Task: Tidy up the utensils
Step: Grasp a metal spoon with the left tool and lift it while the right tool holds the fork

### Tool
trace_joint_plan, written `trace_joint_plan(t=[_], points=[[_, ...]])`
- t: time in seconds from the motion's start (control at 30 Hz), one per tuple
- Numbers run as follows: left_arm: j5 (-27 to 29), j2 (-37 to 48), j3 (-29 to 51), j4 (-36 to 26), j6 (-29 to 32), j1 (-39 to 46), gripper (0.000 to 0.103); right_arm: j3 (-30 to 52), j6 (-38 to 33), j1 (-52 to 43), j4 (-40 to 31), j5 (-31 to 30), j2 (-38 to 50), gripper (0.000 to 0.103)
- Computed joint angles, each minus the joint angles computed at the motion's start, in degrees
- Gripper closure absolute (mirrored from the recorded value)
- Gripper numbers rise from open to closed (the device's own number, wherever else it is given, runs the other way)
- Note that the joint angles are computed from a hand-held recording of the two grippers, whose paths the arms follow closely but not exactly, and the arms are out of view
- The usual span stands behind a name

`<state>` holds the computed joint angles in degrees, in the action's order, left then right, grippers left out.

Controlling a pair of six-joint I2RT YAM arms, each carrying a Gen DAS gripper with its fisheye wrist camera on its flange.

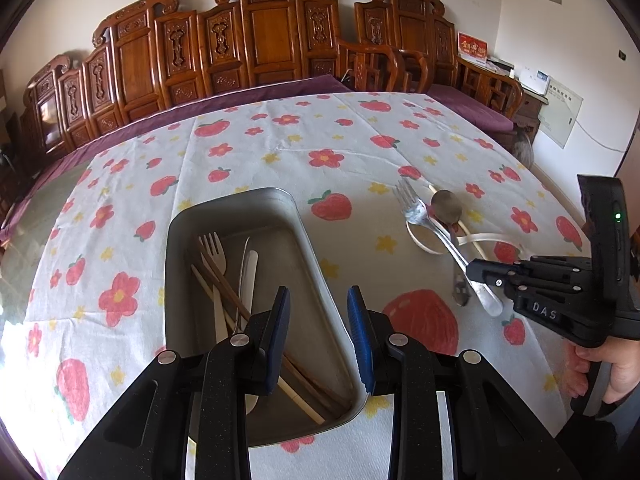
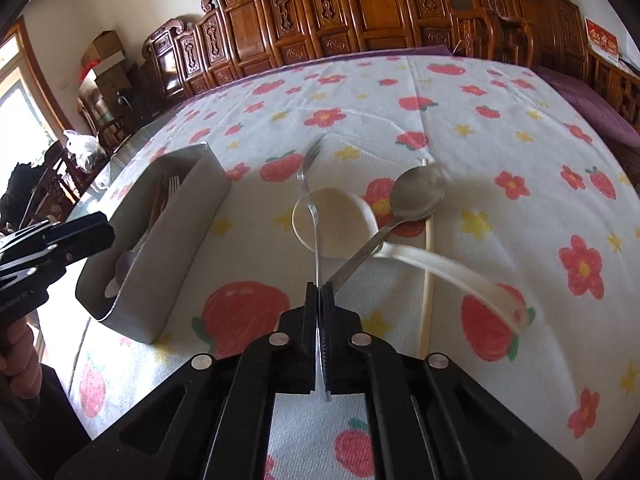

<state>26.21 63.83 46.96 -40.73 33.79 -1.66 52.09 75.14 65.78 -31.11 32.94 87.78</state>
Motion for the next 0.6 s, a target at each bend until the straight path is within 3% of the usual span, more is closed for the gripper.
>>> trace_joint_plan(t=[0.37,0.6], points=[[-0.25,-0.86,-0.42,0.34,-0.58,-0.99,0.075,2.19,0.51,2.31,-5.04,4.44,-1.2,0.1],[-2.29,-4.98,-3.09,1.25,-3.68,-5.94,0.075,0.24,3.54,3.43,-11.25,8.28,-5.32,0.1]])
